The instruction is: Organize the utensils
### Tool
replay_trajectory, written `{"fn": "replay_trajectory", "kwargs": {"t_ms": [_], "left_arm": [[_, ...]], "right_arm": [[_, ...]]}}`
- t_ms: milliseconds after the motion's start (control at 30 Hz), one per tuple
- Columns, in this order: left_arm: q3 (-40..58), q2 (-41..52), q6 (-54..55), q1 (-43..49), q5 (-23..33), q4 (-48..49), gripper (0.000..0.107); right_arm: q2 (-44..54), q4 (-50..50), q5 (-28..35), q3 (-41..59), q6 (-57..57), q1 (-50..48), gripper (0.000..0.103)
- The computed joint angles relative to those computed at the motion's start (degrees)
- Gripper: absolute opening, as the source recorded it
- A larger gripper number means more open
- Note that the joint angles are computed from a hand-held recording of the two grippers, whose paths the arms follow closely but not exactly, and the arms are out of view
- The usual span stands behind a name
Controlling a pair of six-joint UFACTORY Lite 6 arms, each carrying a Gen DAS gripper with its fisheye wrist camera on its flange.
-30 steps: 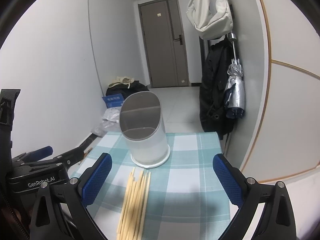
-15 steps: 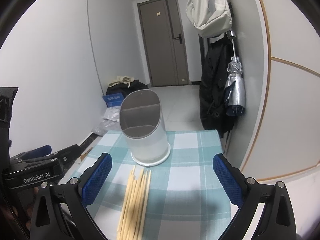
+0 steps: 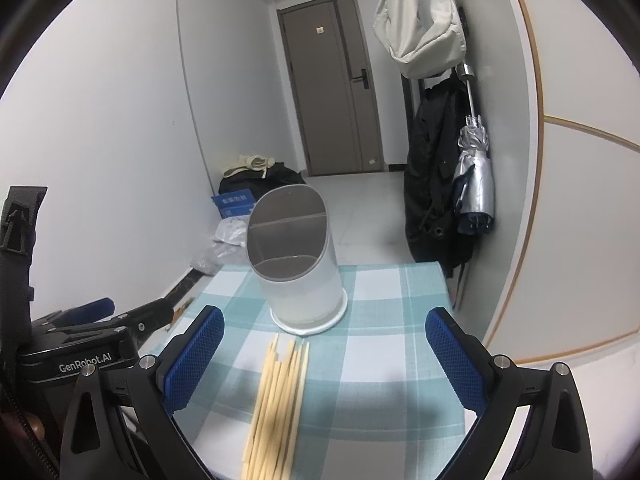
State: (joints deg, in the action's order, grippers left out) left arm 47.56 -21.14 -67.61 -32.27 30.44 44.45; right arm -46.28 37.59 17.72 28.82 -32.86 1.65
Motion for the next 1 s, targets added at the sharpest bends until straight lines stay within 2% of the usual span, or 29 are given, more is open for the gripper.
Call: {"fn": "replay_trajectory", "kwargs": {"t_ms": [333, 400, 500, 633, 700, 800, 867, 1000], "left_arm": [[1.3, 2.1, -0.7, 0.2, -0.5, 0.4, 0.102], [1.4, 2.9, -0.4, 1.0, -1.3, 0.3, 0.102], [0.3, 3.8, 0.6, 3.6, -4.1, -1.1, 0.102], [-0.8, 5.7, 6.6, 8.1, -8.8, -7.1, 0.102], [-1.4, 6.6, 7.1, 9.9, -10.0, -7.3, 0.102], [-1.5, 7.9, 15.8, 13.5, -11.8, -16.0, 0.102], [-0.9, 9.4, 26.2, 16.8, -12.8, -26.2, 0.102], [0.0, 11.6, 34.5, 20.1, -13.0, -34.4, 0.102]], "right_arm": [[1.0, 9.7, 1.3, -0.2, -10.3, -1.9, 0.102], [1.2, 8.2, 0.4, -0.1, -9.0, -1.1, 0.102], [2.6, 7.2, -0.4, 0.4, -8.6, -0.6, 0.102], [9.0, 13.8, 0.4, 2.3, -17.2, -1.5, 0.101], [13.9, 10.2, -0.5, 4.1, -15.3, -0.1, 0.101], [22.3, 4.2, -0.3, 7.7, -11.1, 1.8, 0.093], [30.8, 0.4, 1.4, 12.0, -7.9, 2.4, 0.080], [43.2, -3.5, 3.0, 18.2, -4.8, 3.6, 0.067]]}}
